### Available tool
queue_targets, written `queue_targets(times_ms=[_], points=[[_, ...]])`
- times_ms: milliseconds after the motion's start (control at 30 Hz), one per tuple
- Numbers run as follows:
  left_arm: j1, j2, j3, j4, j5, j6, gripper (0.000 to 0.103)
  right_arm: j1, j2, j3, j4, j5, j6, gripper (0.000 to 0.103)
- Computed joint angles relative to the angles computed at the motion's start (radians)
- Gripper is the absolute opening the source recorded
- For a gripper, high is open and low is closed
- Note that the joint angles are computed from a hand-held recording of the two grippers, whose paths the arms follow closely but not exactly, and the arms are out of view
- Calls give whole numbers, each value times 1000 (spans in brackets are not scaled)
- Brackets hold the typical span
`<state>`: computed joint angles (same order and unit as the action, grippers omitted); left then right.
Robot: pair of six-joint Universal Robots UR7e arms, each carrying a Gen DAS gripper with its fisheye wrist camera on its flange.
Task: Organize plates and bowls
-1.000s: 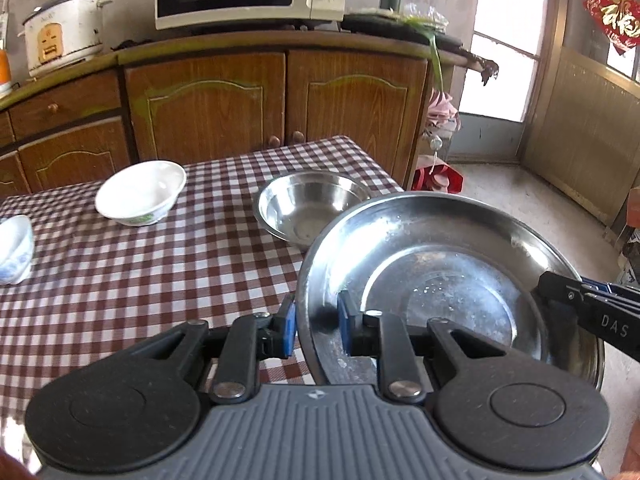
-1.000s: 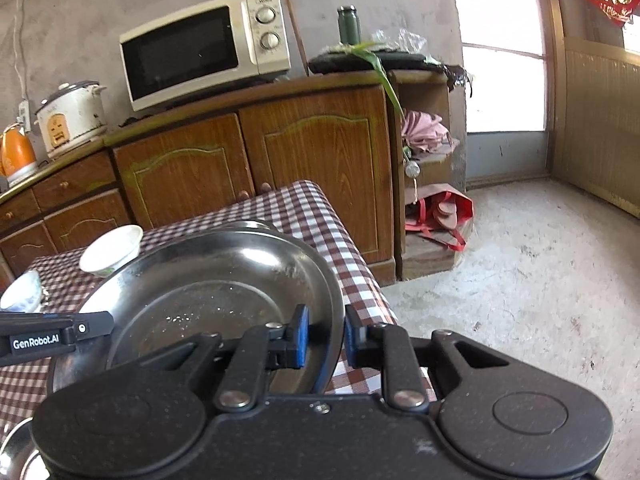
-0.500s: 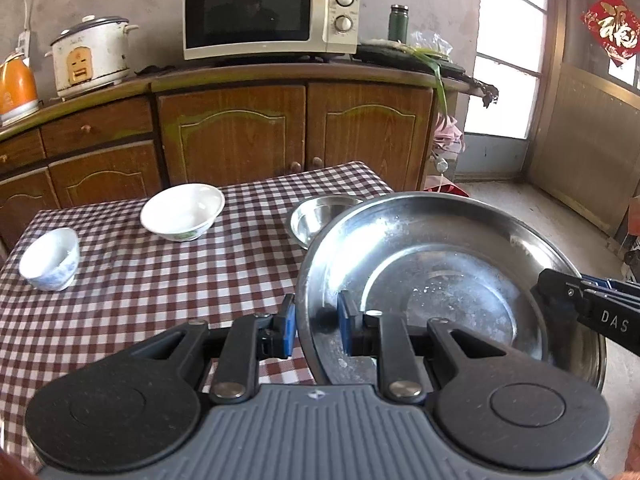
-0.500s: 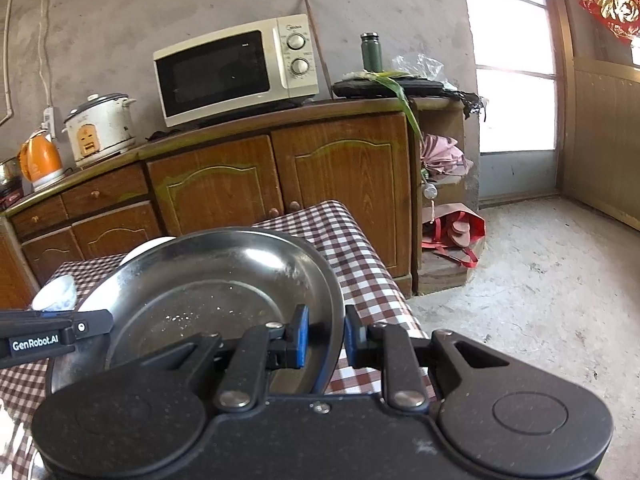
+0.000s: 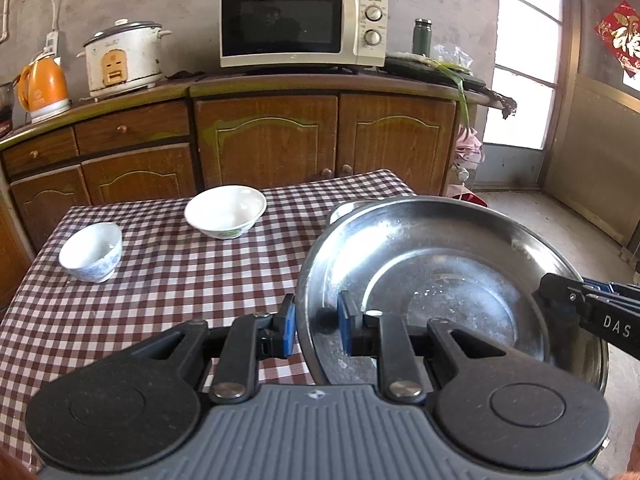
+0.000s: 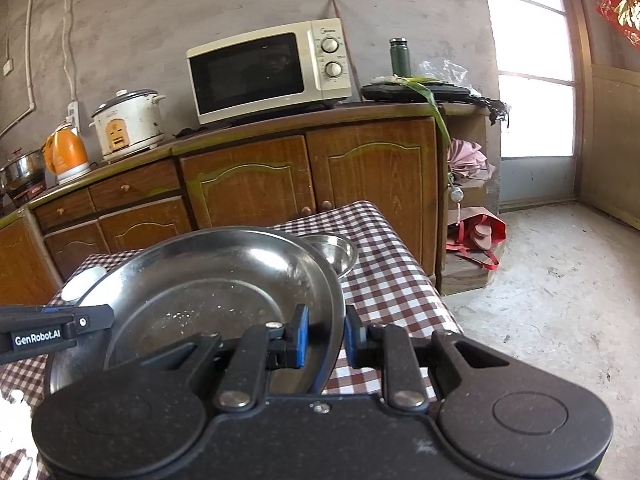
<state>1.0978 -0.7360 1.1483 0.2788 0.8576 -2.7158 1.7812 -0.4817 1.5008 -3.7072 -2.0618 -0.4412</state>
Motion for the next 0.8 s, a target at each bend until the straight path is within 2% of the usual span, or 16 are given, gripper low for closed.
queue_targets(times_ms=[800], points=[[12,-110,126,-74,-19,4,23,51,35,-14,10,3,-16,24]])
